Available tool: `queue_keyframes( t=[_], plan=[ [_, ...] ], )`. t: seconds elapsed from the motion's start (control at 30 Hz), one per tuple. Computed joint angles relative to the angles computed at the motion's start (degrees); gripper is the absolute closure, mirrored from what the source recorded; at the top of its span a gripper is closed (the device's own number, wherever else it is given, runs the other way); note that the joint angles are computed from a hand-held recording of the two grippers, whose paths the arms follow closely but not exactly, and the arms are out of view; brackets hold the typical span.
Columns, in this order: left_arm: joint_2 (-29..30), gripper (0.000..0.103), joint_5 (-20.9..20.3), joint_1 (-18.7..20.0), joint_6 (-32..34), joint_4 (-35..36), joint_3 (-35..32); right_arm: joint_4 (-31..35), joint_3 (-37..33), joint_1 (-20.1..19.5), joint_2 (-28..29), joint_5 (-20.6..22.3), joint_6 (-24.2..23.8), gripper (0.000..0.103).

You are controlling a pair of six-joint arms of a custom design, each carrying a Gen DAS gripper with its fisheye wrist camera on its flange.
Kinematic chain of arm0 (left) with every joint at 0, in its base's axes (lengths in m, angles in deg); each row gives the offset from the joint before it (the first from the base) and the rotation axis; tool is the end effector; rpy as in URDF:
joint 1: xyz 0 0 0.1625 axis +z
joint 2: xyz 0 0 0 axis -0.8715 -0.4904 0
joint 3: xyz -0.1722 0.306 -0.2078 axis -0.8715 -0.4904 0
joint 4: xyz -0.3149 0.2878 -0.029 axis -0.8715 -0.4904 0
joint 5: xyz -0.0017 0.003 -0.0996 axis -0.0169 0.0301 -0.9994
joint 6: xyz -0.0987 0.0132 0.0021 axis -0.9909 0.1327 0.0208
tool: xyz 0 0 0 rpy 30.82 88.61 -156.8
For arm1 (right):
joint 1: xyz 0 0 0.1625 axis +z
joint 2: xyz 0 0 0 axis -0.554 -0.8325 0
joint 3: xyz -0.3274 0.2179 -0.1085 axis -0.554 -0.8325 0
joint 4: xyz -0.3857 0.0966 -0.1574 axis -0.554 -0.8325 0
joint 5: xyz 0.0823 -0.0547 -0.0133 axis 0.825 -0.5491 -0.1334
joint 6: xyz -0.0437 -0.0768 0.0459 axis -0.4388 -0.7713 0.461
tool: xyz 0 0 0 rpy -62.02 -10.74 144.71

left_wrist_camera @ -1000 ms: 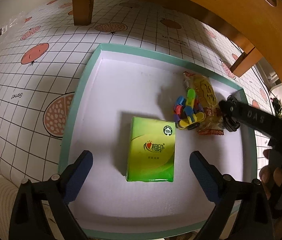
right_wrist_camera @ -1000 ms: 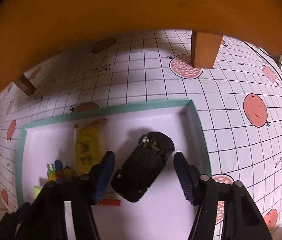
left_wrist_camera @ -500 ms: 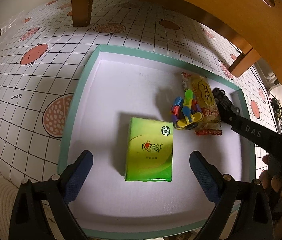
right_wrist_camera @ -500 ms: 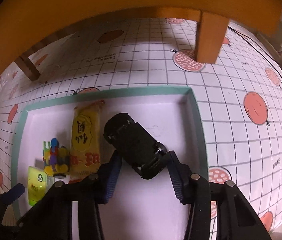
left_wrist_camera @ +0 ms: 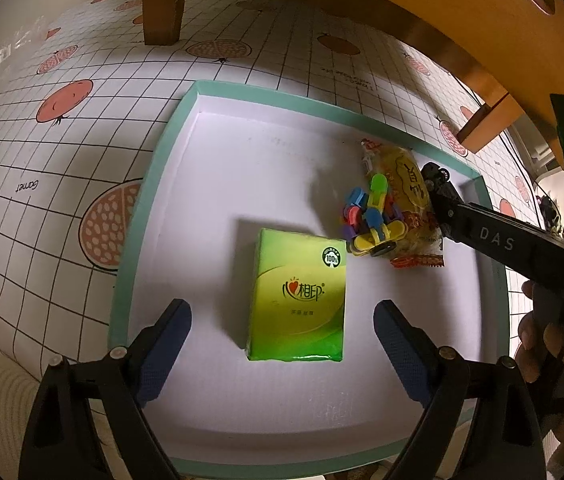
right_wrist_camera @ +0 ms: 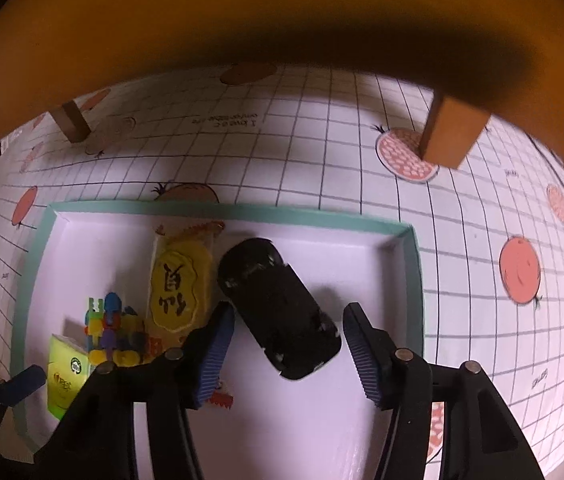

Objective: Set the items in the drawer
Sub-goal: 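Lower the right tool onto the black toy car and close on it, then hold the black car in the right tool while the left tool grasps the green tissue pack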

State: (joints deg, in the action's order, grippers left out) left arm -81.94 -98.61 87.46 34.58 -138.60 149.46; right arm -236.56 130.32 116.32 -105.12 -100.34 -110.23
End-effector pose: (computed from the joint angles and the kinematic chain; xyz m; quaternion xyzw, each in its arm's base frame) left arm -0.3226 -0.3656 -0.0174 0.1200 0.9520 -0.1307 0.2494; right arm 0.0201 -0.4068 0.2704 0.0192 -0.8975 0.2220 0.3806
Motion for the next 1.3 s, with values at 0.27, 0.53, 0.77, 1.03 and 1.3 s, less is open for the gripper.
queue_keyframes(
  t=[0.27, 0.53, 0.77, 1.03, 1.3],
  plan=[
    [0.41, 0.01, -0.35, 0.01, 0.6, -0.21, -0.12, -0.86, -1.18, 0.78, 2.27, -0.49, -2.58, 0.049],
    [1.19, 0.01, -0.57, 0.04, 1.22, -0.31, -0.61, 0.74, -0.97, 0.52, 1.84, 0.47, -1.94, 0.067],
    [1.3, 0.011, -0.22, 0.13, 1.26, -0.18, -0.7, 0.59, 0.93, 0.38, 0.2, 1.0, -1.75, 0.067],
    [1.85, 0.011, 0.79, 0.03, 1.54, 0.99, -1.22, 0.18, 5.71, 0.7, -3.46, 0.54, -1.09, 0.067],
    [2.13, 0.028, 1.94, -0.23, 1.71, 1.17, -1.35, 3.07, 9.44, 0.77, -8.8, 1.44, 1.04, 0.067]
  ],
)
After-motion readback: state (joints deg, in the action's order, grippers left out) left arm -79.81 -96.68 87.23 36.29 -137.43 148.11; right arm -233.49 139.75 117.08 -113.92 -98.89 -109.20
